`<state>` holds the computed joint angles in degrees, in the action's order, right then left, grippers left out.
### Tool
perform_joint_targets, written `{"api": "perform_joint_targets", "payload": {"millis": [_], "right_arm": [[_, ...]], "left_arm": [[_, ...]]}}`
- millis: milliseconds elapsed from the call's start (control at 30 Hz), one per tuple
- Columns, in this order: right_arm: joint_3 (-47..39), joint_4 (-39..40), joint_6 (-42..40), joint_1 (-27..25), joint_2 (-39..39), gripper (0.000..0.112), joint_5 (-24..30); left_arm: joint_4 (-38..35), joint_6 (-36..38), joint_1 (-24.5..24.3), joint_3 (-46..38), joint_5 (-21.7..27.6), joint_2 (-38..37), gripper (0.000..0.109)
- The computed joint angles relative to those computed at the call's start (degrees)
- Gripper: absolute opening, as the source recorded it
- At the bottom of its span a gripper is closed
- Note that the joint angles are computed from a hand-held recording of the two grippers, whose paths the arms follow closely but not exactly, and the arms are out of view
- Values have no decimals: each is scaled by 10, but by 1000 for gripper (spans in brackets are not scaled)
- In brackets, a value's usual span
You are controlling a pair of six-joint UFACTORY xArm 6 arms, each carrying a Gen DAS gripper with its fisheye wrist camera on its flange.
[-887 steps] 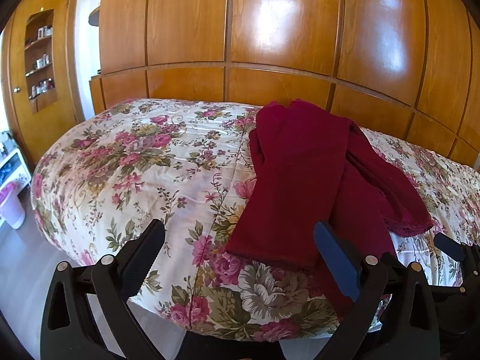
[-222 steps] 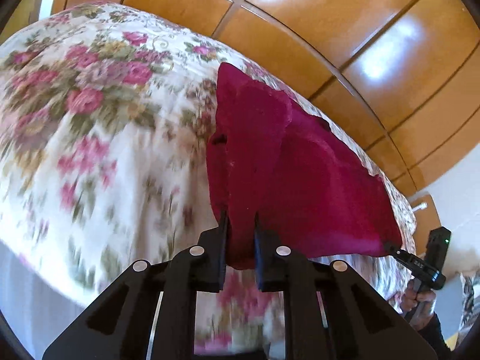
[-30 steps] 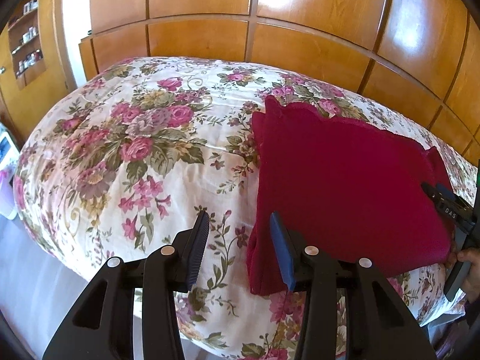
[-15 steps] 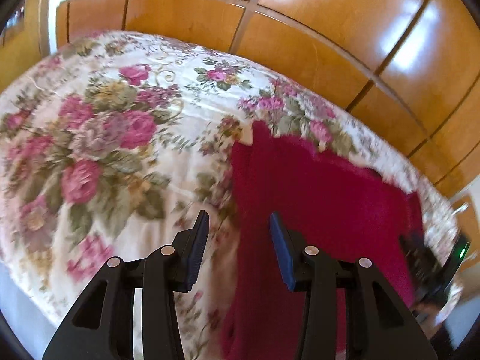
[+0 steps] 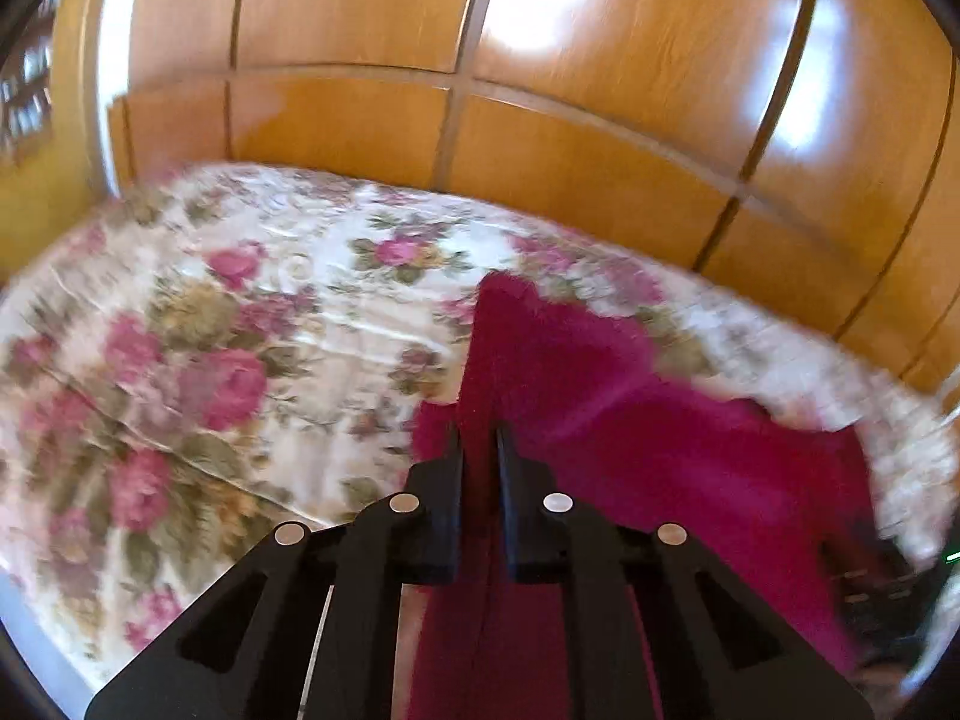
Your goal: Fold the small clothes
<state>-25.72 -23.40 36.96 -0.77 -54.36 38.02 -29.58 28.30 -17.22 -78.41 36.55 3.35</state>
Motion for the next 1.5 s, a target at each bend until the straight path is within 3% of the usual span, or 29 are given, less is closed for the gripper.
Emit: {"api": "perform_joint_targets", "payload": {"millis": [67, 133, 233, 333, 600, 833, 1167, 1400, 1433, 1500], "right_arm": [[-1, -2, 2, 1, 0, 83, 2], [-1, -6, 5, 4, 1, 83, 2], [-1, -5, 5, 2, 1, 83, -1], [1, -3, 4, 2, -1, 84, -2], [-8, -14, 15, 12, 4, 84, 15], [-55, 26, -7, 21, 19, 88, 74], [-88, 66, -38, -6, 10, 89, 87], [-89, 61, -54, -66, 38, 89, 119], [-85, 83, -69, -91, 49, 89, 123], [-46, 189, -106, -147, 35, 95, 75]], "left_arm": [[84, -63, -6, -20, 22, 40, 9], [133, -91, -17, 3, -22, 54, 17], [172, -119, -22, 23, -40, 32, 19], [196, -133, -17, 60, -67, -9, 30], [134, -67, -22, 168, -122, -140, 30], [99, -36, -27, 210, -105, -195, 30], [111, -51, -34, 244, -91, -215, 30], [130, -61, -37, 253, -87, -205, 30], [138, -66, -37, 254, -86, -200, 30], [143, -71, -37, 255, -84, -192, 30]]}}
